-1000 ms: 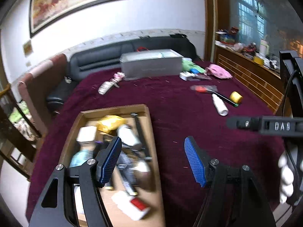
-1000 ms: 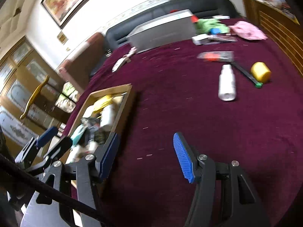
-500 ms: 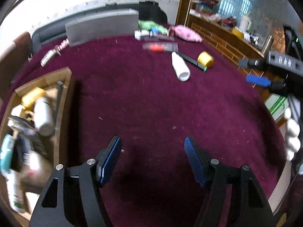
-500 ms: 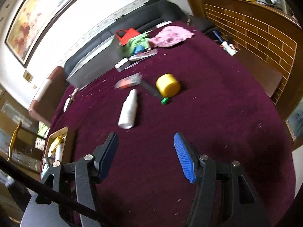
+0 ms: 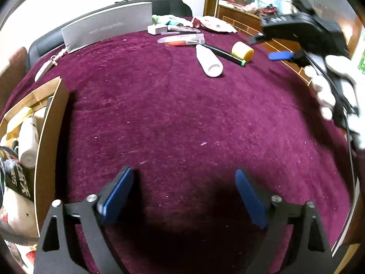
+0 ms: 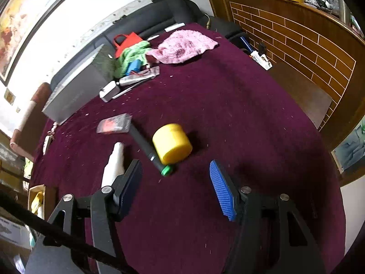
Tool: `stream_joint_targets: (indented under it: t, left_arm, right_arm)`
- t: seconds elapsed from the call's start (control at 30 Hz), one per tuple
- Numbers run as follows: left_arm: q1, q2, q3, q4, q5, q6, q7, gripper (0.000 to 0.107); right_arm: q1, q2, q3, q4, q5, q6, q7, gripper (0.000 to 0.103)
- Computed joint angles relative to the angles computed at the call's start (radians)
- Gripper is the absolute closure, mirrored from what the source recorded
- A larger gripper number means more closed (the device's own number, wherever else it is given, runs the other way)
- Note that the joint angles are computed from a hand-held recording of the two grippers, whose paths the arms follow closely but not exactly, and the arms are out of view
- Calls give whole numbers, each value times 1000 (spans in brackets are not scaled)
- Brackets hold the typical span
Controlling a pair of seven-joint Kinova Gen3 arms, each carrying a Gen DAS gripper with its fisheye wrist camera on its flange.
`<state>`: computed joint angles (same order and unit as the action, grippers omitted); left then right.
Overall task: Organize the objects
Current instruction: 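Move both grippers away from the tray toward the yellow jar and spray bottle, then grasp the yellow round jar with the right gripper while the left gripper grasps the white spray bottle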
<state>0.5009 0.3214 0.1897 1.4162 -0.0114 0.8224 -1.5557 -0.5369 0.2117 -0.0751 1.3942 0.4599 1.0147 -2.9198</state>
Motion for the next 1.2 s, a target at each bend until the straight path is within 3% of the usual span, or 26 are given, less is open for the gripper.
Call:
stream_joint_targets:
  t: [0.07, 0.17, 0.6, 0.67, 0.7, 0.93, 1.13, 1.2]
  left_arm:
    - [6, 10, 5, -16, -8, 22, -11, 7]
    - [60, 18, -19, -28, -78, 41, 26, 6]
    - [43, 18, -9, -23, -68, 37, 16, 6]
    - [43, 18, -9, -23, -68, 38, 15, 6]
    - [43, 18, -9, -23, -68, 38, 15, 6]
    - [40, 18, -9, -22, -67, 37, 12, 6]
    - [29, 29, -3, -42, -52, 56, -4, 7]
    - [17, 40, 1, -77, -24, 72, -8, 8]
  right_arm:
    - [14, 22, 4, -28, -20, 15, 22, 43]
    - [31, 50, 11, -60, -55, 20, 57, 43]
    - [4, 150, 57, -182, -66, 111, 118, 43]
    - [5, 157, 57, -195, -68, 124, 143, 56]
    - [8, 157, 57, -194, -76, 122, 150, 56]
    - [-17, 91, 49, -97, -70, 78, 83, 56]
    - [-111, 11, 20, 60, 95, 39, -114, 56]
    - [-105, -3, 5, 108, 131, -7, -149, 56]
